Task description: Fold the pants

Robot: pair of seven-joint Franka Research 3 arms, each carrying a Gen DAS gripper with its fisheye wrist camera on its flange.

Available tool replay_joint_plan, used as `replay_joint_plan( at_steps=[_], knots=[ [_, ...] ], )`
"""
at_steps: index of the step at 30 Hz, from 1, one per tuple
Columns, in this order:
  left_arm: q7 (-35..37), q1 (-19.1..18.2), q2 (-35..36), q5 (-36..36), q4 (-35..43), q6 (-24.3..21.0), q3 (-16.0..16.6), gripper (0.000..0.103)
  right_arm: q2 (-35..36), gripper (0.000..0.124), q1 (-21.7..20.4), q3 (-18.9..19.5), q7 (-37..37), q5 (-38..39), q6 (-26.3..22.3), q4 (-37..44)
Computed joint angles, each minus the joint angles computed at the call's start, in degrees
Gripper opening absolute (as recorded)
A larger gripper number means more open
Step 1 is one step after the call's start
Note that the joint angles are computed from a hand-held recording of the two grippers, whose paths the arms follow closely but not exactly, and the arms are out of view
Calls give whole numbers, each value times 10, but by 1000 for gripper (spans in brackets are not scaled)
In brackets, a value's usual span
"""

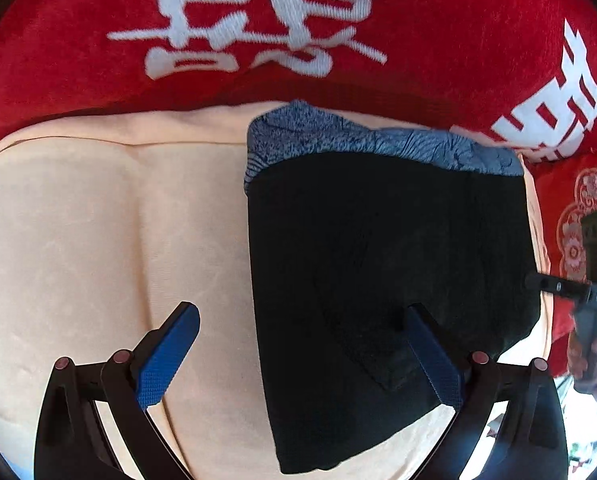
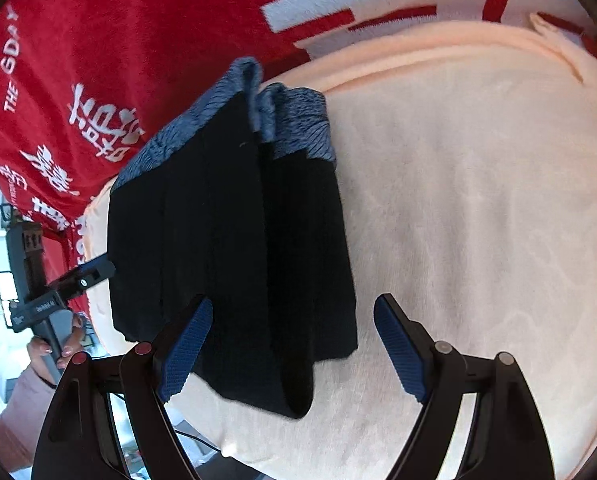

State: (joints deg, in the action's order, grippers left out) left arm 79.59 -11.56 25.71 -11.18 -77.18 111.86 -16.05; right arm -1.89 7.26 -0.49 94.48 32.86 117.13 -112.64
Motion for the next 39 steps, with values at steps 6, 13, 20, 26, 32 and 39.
replay_joint_plan(
  at_steps=[6, 13, 20, 26, 32, 39],
  knots=[
    [44, 13, 15, -25, 2, -3, -7, 102, 18, 85, -8, -7, -64, 65, 0, 2],
    [81, 31, 61, -85, 21, 21, -26, 102, 58, 85, -25, -8, -136, 137, -9, 18],
    [45, 17, 50, -91, -7, 78, -21, 98, 99, 87, -30, 6, -171, 192, -10, 45],
    [26, -1, -1, -51, -36, 98, -17, 68, 85, 52, -27, 10, -128, 180, -6, 46],
    [-14, -10, -70, -41, -75, 108, -13, 64, 49, 47, -33, 2, -145, 214, -47, 37],
    [-26, -9, -196, -61, -191, 97, 1, 64, -32, 47, -15, -4, -139, 251, -70, -26]
  ],
)
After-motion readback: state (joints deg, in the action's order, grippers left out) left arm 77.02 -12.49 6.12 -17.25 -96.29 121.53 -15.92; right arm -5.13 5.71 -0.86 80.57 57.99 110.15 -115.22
